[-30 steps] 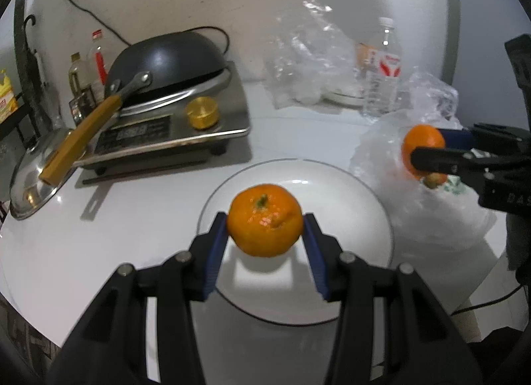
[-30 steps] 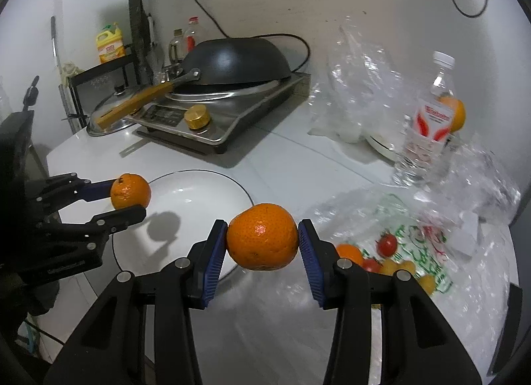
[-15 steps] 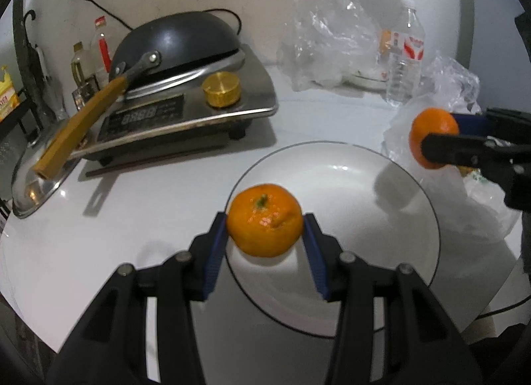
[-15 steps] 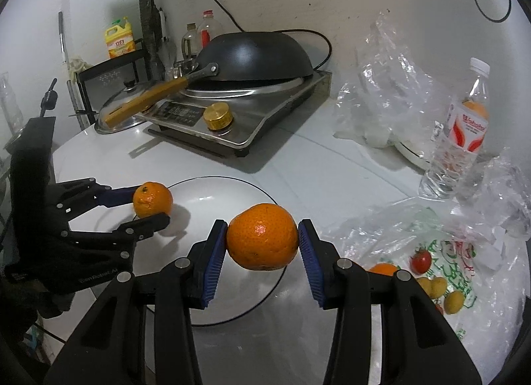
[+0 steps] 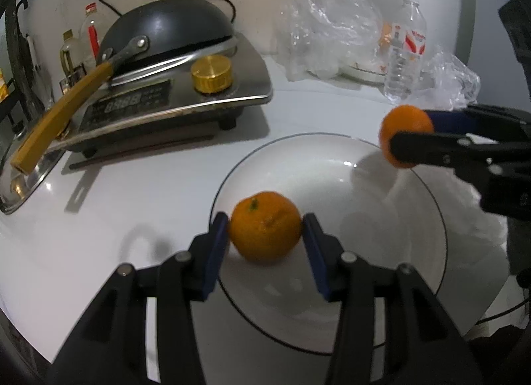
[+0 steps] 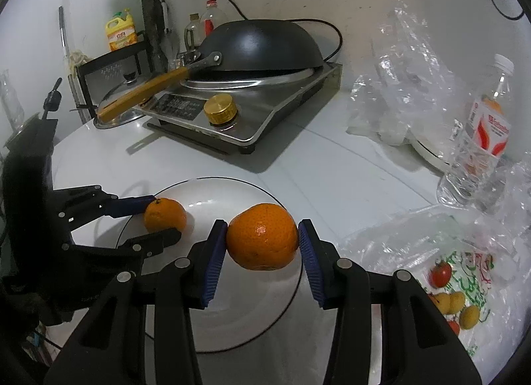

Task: Organize fruits
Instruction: 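Lower the mandarins onto the white plate and open both tools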

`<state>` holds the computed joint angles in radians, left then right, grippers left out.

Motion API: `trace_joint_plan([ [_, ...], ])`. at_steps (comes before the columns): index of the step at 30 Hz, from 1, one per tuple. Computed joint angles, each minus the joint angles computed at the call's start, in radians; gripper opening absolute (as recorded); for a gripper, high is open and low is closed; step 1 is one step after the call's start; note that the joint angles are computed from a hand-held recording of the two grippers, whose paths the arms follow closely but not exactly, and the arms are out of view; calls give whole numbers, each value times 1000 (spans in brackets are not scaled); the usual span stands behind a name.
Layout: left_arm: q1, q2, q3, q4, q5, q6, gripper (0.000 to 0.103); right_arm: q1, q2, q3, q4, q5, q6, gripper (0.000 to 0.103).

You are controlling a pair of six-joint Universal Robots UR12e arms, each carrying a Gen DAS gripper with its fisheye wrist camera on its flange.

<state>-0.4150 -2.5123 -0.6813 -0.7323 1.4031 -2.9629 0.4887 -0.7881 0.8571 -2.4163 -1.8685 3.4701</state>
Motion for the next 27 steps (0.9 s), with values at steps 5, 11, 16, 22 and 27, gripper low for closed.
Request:
trace_joint_plan([
  [5,4,16,-28,37,-19,-19,48,-2,26,-44,21,21,-18,47],
  [11,12,48,-81,116,-30,-30,49,-9,64,-106,48,56,-24,47],
  [16,23,66,-114,152,-23,-75,50,-15,99,-167,88,109,-17,47],
  [22,32,86,-156,190,-15,-96,50,-19,143,-244,145,151,5,47],
  [27,42,106,-194,215,-26,-129,51,-18,168,-290,180,167,9,47],
])
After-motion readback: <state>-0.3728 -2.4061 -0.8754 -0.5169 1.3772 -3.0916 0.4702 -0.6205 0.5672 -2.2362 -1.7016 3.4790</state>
